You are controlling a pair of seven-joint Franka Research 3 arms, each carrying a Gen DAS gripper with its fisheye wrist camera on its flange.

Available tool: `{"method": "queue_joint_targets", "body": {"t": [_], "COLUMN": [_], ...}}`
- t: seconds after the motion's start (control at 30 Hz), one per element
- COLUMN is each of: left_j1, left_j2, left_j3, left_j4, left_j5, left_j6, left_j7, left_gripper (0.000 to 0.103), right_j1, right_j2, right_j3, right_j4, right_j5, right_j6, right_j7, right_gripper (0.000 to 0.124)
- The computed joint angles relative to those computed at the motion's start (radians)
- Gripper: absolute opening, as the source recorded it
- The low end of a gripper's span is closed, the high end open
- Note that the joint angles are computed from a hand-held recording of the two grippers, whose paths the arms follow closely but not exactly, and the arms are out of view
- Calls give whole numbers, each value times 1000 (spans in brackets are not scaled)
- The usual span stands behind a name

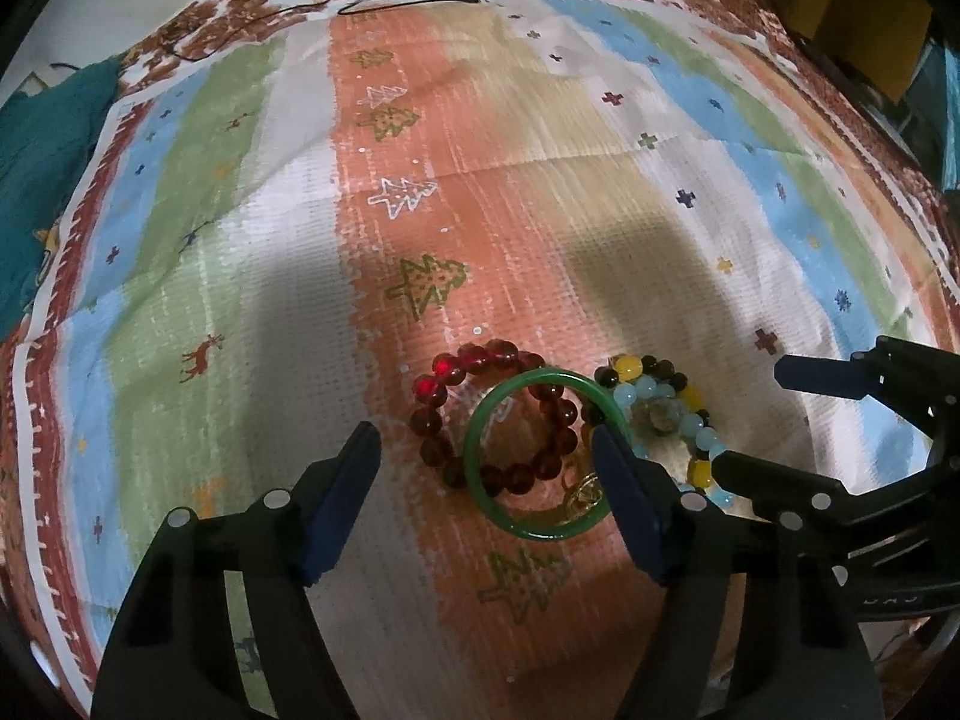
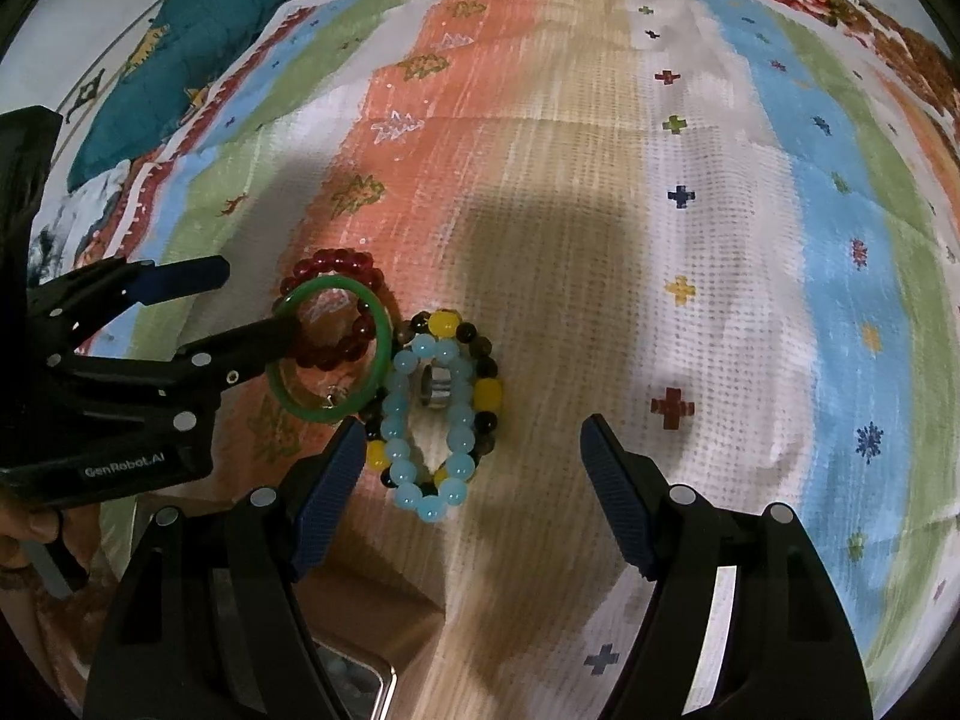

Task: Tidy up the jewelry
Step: 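Grasp the light-blue bead bracelet with the right gripper while the left grasps the green bangle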

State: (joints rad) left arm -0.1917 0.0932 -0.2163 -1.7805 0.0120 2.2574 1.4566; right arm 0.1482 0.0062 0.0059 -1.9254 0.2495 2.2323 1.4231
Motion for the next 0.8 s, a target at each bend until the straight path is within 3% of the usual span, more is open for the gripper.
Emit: {"method": "queue_joint_targets", "body": {"t": [0.33, 0.4, 0.67, 0.8], "left_j1": [-6, -6, -6, -7], "left_j2": [46, 52, 54, 57], "left_j3": [-6, -6, -7, -7], "left_j4": [41, 47, 47, 48], "left_j5": [25, 28, 28, 36], "left_j6": [-31, -38, -54, -61], "left_j7": [22, 25, 32, 33], "left_gripper": [53, 49, 32, 24], "right_j1": [3, 3, 1, 2], "right_j2": [14, 17, 25, 28], "right_j3": [1, 1, -1, 0], "right_j4": [7, 10, 16, 18], "right_j5": [6, 9, 18, 19], "right_j6": [-30, -42, -75, -87], "right_j7": [-25, -30, -32, -39], "right_gripper": [73, 62, 49, 32]}}
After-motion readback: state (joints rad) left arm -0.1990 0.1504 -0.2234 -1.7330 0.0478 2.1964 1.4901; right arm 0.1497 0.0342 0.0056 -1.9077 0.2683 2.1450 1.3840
